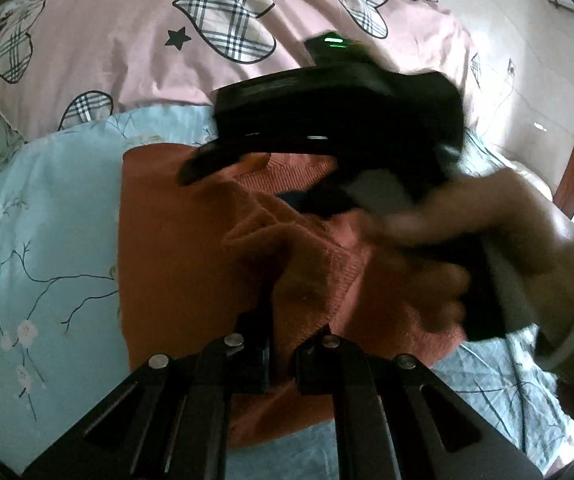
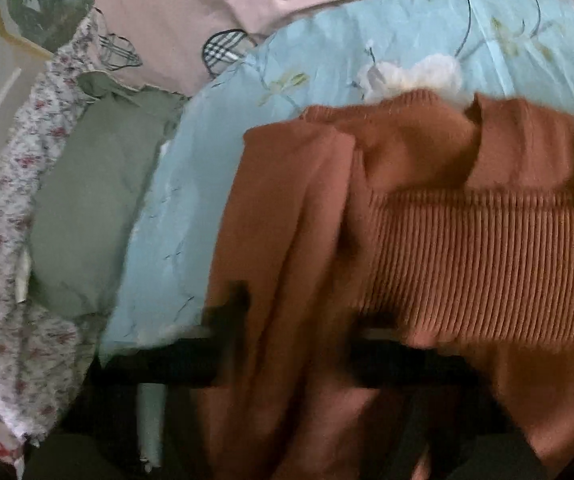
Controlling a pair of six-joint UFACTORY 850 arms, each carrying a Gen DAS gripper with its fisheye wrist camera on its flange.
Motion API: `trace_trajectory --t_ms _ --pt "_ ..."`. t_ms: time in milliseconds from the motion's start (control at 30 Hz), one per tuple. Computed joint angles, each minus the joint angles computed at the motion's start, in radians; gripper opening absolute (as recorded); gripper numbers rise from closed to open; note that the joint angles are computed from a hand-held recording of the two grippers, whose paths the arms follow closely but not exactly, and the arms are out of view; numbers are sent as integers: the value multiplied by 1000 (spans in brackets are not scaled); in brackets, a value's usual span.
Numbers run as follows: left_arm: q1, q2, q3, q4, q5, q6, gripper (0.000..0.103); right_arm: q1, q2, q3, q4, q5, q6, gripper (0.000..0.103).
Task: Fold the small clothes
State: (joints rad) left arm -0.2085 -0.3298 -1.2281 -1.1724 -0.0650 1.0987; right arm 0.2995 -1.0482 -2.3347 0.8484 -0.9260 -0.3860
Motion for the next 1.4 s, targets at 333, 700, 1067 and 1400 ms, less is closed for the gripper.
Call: trace_trajectory --t_ms 333,700,1067,1400 --pt "-24 21 -34 -251 -77 253 6 -105 325 426 269 182 -369 17" --pt "-154 -132 -198 -1 -177 -25 7 -232 396 619 223 247 -359 16" --pt "-176 -181 -244 181 -199 -197 8 -220 400 642 120 325 -352 17" --pt "-105 -102 -163 96 -317 -126 42 -232 361 570 108 236 -274 32"
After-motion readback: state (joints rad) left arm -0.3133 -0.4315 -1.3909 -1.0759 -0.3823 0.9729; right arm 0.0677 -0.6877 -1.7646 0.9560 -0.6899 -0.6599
